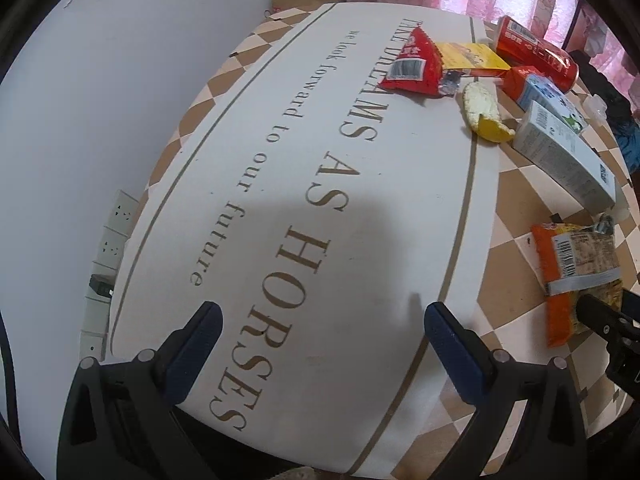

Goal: Collect trash
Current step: 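Grasp the long white box with the right tool while the left tool grasps the bread slice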

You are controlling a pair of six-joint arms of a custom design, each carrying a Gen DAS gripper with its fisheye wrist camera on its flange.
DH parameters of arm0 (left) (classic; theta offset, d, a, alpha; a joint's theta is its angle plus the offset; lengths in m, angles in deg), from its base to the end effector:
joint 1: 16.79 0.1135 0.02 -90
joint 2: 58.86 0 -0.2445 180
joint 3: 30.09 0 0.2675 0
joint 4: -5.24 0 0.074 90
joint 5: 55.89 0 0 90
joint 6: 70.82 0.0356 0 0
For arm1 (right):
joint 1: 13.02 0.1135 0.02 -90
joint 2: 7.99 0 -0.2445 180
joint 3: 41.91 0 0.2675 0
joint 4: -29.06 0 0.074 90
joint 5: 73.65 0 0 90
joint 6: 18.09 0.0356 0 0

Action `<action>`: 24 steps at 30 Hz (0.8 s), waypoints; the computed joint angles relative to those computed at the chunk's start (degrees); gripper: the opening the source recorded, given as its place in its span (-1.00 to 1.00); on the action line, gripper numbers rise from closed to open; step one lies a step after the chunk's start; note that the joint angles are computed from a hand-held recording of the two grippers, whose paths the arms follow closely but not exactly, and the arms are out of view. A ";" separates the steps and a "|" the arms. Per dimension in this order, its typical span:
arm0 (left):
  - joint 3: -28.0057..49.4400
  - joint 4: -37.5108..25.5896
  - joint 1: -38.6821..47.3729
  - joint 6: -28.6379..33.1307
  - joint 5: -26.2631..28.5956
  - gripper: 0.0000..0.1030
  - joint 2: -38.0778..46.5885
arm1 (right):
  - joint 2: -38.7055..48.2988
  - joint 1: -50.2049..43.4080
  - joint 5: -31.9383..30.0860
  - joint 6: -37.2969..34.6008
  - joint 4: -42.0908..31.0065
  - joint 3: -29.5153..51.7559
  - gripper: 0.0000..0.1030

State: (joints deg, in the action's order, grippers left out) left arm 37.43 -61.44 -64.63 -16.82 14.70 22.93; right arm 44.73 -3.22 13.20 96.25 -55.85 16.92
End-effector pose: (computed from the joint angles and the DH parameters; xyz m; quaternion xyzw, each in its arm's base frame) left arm 0.1841 -0.1857 0.1833 0.0881 0.9787 0.0731 0.1701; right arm 0.1565 0.0290 0.2291 0.1232 0.9872 0.0548 0.0852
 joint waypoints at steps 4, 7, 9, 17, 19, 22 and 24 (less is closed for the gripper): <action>1.66 -0.24 -0.54 0.01 0.50 1.00 0.88 | -3.08 -1.12 -0.81 -0.58 -1.33 -0.62 -0.35; 3.40 -0.51 -0.60 0.27 1.38 1.00 1.75 | -6.33 -6.73 -3.07 -3.40 -3.26 -1.08 -0.51; 4.68 -0.74 -0.73 0.35 1.78 1.00 2.29 | -8.20 -12.49 -4.55 -6.70 -4.91 -0.56 -0.56; 11.39 -1.61 0.07 1.02 3.11 1.00 6.16 | -4.40 -39.42 -9.66 -25.92 -8.48 7.08 -0.59; 14.16 -1.48 1.12 1.02 4.50 1.00 8.67 | -0.20 -43.73 -12.00 -29.01 -8.55 9.29 -0.58; 20.55 -0.95 3.97 2.35 9.24 1.00 14.68 | 5.90 -44.02 -14.67 -27.29 -6.98 12.14 -0.46; 25.80 -0.82 5.98 4.04 12.79 0.99 19.78 | 9.37 -40.80 -17.02 -24.36 -4.04 14.01 -0.18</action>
